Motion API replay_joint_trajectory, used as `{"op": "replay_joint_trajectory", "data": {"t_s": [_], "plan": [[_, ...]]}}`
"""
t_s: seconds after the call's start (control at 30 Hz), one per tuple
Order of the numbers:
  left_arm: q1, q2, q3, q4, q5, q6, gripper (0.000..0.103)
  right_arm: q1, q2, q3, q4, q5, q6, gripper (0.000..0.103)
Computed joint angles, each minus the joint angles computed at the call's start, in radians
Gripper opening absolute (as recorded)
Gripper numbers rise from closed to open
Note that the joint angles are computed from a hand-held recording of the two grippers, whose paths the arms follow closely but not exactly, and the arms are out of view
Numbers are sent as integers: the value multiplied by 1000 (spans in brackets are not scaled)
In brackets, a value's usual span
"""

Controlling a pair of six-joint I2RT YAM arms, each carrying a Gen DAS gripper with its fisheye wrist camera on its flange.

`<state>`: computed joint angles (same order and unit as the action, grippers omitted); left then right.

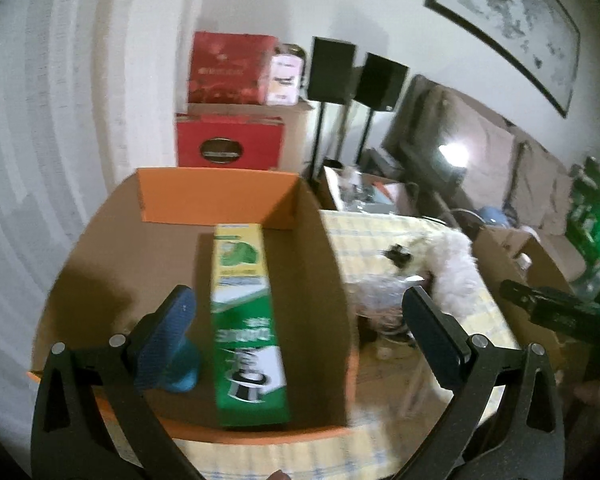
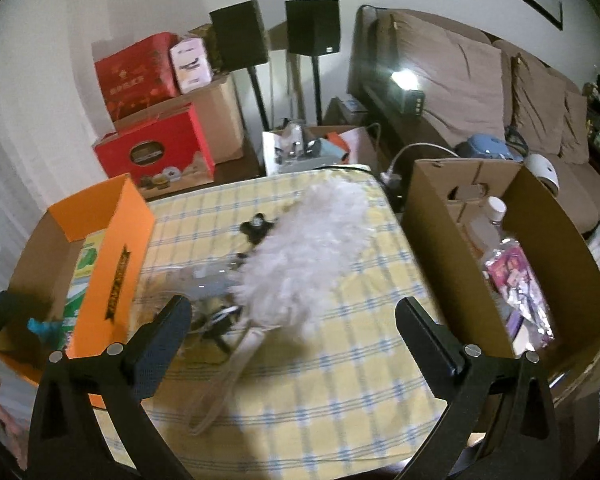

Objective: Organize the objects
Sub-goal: 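Move the right tool to the white feather duster handle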

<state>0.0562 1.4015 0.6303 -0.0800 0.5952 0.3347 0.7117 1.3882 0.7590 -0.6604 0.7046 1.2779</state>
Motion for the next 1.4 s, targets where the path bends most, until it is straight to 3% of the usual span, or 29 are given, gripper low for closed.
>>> {"op": "replay_joint_trajectory", "data": {"t_s": [0.27, 0.77, 0.83, 1.03, 1.4], "plan": [[-120, -94, -74, -39, 40, 8, 103, -49, -102, -98, 11, -24, -23, 103], [-364, -156, -237, 93, -100, -45, 103, -143, -236, -255, 216, -116, -127, 103], [-390, -128, -248, 113, -103, -46, 103, -150, -242, -268, 248, -137, -143, 97], [-482, -33, -271, 198, -155, -56, 102, -195, -213, -311, 385, -262, -205, 62], [-540, 245, -185, 289, -205, -71, 84, -306, -105, -363, 640, -448, -269, 60]]}}
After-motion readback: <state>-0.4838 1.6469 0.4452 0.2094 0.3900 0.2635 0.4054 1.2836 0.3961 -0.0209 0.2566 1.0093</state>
